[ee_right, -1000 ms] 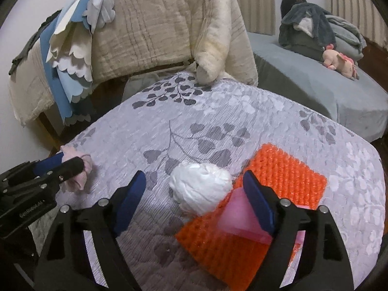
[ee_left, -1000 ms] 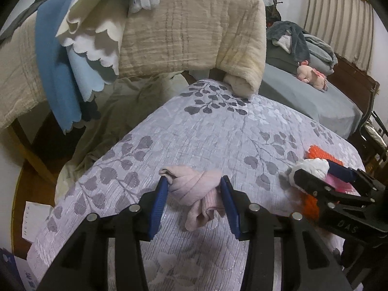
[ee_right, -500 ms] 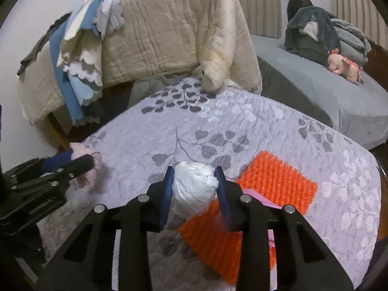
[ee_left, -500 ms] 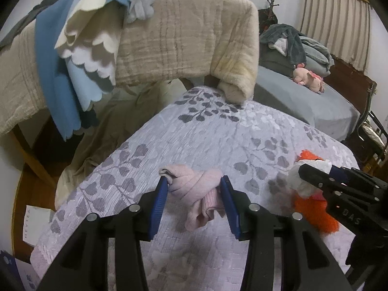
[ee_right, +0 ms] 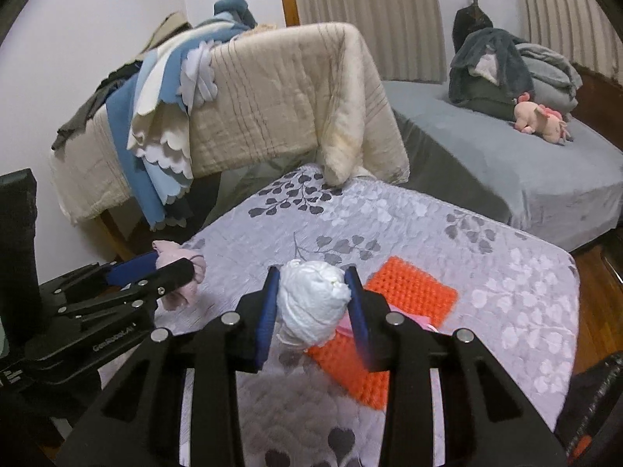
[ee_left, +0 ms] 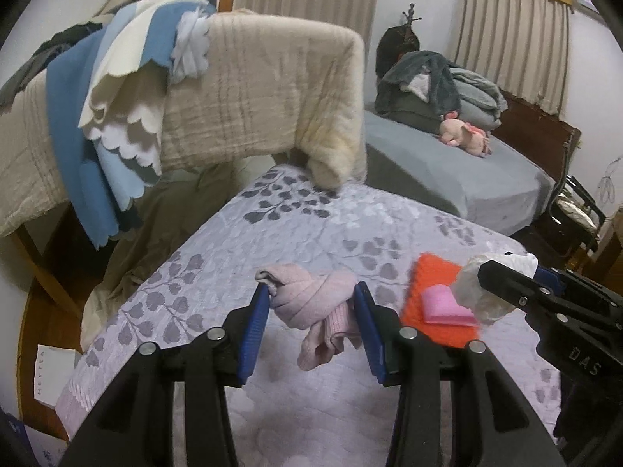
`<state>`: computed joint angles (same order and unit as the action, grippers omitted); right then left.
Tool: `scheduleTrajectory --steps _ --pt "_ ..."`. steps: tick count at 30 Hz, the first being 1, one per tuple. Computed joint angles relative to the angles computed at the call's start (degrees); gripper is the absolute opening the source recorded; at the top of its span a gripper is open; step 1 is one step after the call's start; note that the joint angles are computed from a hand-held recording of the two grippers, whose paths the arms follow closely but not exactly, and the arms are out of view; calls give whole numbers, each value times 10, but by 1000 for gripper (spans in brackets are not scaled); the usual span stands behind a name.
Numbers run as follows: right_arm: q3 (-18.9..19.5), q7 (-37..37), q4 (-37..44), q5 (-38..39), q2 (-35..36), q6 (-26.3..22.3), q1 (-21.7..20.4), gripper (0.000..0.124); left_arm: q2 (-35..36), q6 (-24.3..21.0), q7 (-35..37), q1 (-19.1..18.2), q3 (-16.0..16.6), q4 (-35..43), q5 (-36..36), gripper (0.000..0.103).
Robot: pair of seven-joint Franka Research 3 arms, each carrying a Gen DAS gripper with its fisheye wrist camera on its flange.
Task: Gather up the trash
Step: 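Grasp the white yarn ball with the right tool, then carry the pink cloth and yarn ball over the black bin with both tools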
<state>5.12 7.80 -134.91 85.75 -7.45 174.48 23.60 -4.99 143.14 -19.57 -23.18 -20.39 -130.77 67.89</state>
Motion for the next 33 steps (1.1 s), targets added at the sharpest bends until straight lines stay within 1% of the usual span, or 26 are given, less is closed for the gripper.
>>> scheduleTrajectory --steps 4,9,15,18,21,27,33 --pt "-7 9 -39 -6 -48 -3 -2 33 -3 -8 4 -11 -10 9 -5 44" --pt "-23 42 -88 -39 -104 -1 0 33 2 -16 7 -27 -21 27 -12 44" --pt "-52 93 -149 -97 -178 7 7 33 17 -24 15 -49 -28 56 -11 44" --pt "-61 130 -179 -137 -215 11 3 33 27 -29 20 -62 -31 74 -5 44" --pt "-67 168 -209 -184 -252 10 -9 33 41 -35 28 -77 -34 97 1 44" --pt "-75 236 -265 -265 -327 1 -52 33 71 -50 40 -110 -34 146 20 44" --pt "-88 289 -314 -339 -407 -22 -120 33 109 -58 53 -146 -29 200 36 44"
